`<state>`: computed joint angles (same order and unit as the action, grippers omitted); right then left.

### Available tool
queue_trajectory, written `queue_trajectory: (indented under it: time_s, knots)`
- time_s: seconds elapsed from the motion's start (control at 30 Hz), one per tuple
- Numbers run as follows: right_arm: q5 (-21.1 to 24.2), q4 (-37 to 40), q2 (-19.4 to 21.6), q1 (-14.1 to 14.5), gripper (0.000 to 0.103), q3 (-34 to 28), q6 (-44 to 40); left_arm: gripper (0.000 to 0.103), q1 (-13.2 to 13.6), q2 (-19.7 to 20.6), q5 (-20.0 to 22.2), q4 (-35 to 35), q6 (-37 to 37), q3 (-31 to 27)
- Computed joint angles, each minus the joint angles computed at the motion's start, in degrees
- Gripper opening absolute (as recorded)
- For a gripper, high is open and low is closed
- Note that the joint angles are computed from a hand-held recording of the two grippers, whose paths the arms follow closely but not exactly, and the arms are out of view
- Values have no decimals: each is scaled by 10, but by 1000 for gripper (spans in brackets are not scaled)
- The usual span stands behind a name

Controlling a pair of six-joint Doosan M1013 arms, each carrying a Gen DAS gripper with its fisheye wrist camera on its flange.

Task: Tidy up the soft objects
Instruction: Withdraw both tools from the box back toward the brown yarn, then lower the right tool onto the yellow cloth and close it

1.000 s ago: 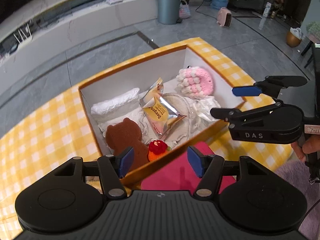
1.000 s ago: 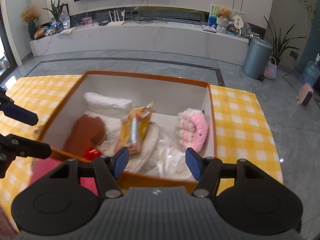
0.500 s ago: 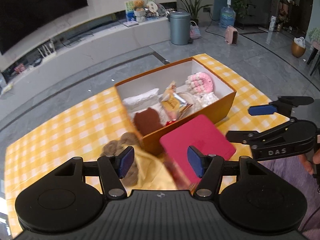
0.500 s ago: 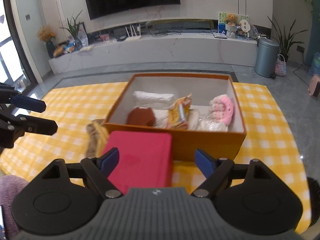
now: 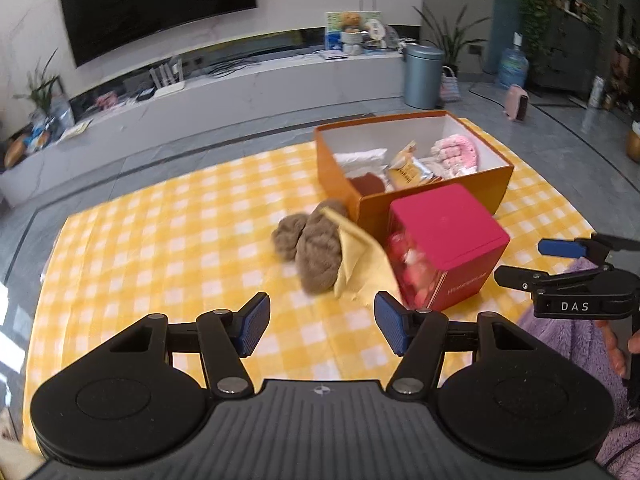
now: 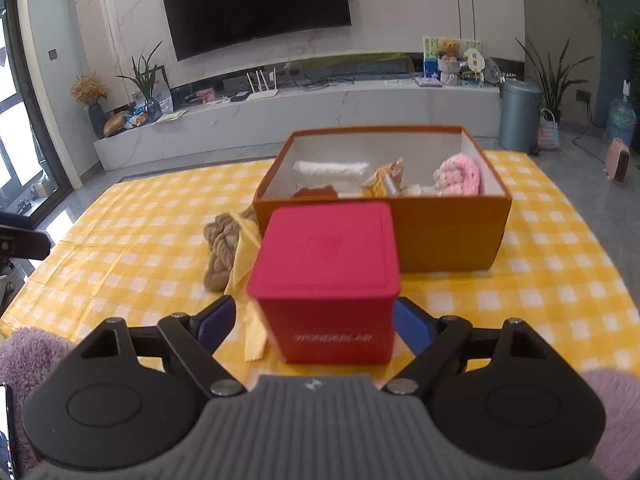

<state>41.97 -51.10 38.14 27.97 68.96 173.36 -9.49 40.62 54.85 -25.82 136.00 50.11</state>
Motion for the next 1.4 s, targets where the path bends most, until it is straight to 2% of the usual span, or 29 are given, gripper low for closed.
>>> queue_trajectory:
  time_s: [0.13,0.33,0.67,0.83,0.9,1.0,1.17,1.4]
  knots:
    - [-3,27,8,4,84,-6,-18,71,7,-14,-29,-2,-4,35]
    - [-3,53,24,9,84,-28,-80,71,15,-20,-45,-7,-16,66]
    - [0,85,58,9,82,-85,-217,71,26,8,-10,10,-60,40]
    - [10,104,78,3,75,-125,-295,71,27,24,3,18,-64,15]
    - [12,128,86,-2,69,-142,-335,71,27,31,10,17,-63,3]
    - [24,160,101,-9,64,-172,-399,71,27,43,21,19,-58,-16]
    - [49,195,130,-19,63,-227,-492,71,24,63,42,24,-56,-48]
    - [137,254,197,-30,63,-359,-664,71,18,88,67,40,-57,-90]
